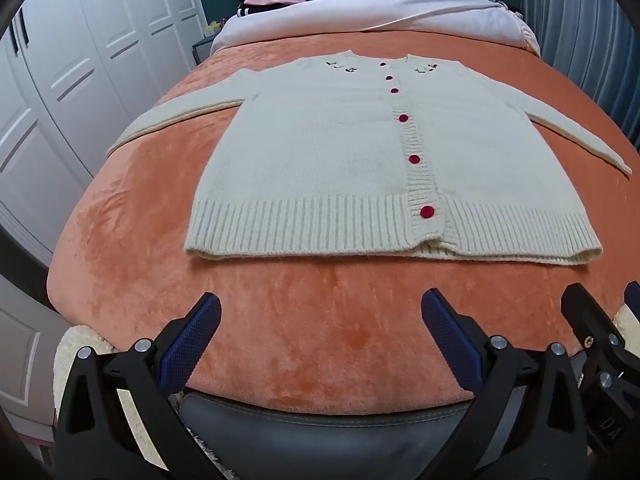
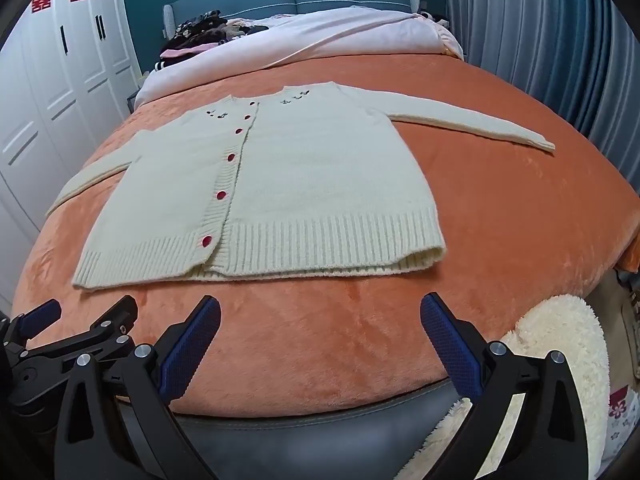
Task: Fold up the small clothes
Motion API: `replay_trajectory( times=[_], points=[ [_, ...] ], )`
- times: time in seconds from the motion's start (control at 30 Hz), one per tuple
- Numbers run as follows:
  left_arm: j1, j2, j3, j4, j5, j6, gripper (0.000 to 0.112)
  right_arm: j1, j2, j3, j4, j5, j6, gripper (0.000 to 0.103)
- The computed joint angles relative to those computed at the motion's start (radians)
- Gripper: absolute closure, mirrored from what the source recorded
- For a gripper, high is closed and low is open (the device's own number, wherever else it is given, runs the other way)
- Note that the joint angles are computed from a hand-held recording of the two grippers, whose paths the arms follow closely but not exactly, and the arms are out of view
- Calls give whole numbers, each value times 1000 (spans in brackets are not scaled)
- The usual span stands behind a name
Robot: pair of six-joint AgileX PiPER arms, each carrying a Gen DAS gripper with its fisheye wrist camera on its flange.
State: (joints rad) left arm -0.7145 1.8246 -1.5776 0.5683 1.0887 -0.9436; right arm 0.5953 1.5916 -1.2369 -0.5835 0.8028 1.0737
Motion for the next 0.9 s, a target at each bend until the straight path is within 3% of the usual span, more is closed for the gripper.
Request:
replay_trajectory(
  times=[0.9],
  points=[
    [48, 2, 16, -87, -14, 56, 14, 13, 22, -12, 0, 4, 5, 5]
  ],
)
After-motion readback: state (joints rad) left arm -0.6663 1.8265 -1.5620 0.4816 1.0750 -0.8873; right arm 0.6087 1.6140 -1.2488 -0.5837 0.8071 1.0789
